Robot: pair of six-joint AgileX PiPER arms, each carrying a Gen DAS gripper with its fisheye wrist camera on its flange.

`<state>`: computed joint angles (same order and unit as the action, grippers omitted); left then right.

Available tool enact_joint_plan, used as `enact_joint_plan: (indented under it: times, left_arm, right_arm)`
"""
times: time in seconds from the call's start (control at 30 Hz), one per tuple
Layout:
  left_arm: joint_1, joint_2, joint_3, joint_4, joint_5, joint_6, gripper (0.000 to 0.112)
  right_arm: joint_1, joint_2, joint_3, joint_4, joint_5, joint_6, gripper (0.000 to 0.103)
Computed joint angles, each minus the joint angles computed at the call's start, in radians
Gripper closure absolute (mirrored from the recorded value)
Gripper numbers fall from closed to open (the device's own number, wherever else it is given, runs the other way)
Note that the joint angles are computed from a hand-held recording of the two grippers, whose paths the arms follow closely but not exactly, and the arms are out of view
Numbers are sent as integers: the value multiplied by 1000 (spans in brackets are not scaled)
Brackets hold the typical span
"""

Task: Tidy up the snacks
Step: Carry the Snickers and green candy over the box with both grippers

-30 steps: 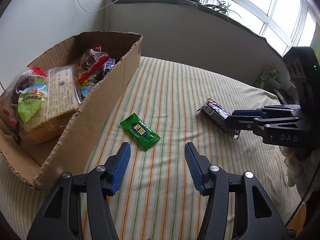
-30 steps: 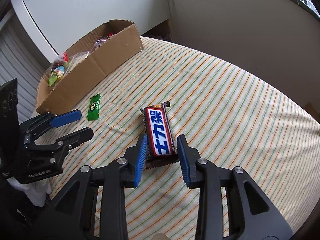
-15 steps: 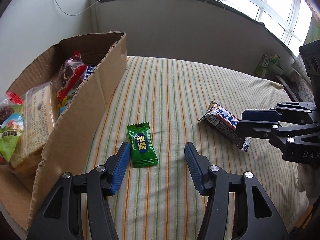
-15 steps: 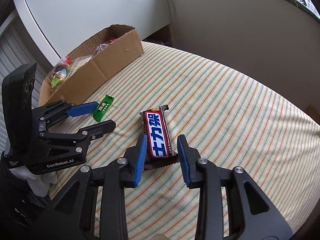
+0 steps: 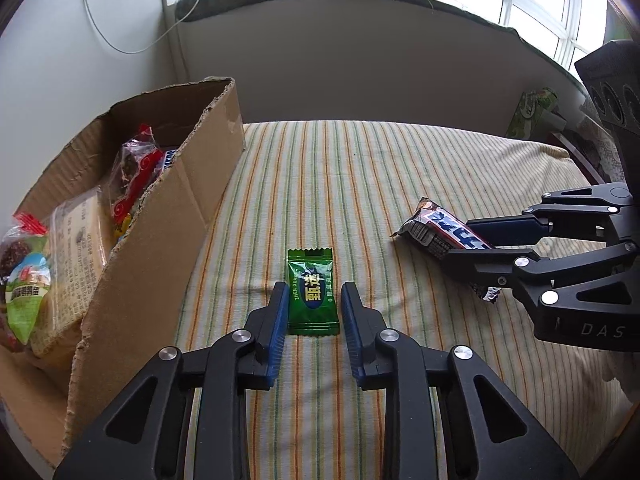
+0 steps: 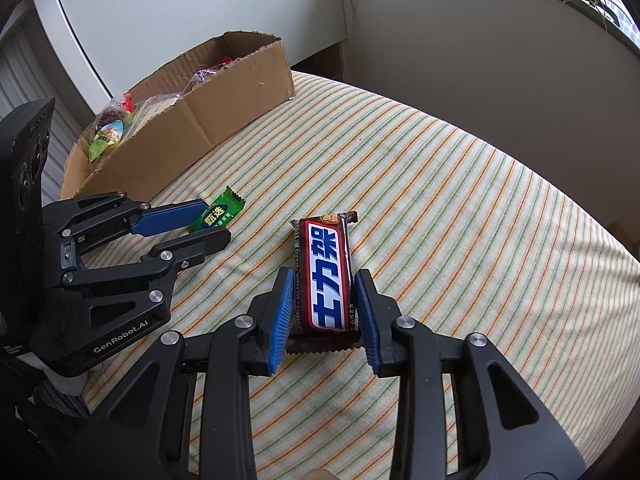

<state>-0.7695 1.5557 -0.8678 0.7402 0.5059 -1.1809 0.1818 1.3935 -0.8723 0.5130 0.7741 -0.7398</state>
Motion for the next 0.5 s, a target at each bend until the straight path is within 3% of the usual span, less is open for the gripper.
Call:
enact_joint_plan:
  times: [0.2,0.5]
  left_arm:
    - [4,-7,10,3,-31,1,91]
    - [-26,-180,92,30,-52,-35,91]
  right_arm:
    - [62,-12,24,-55,-72,110,73]
    - [56,-165,43,-50,-27,191,73]
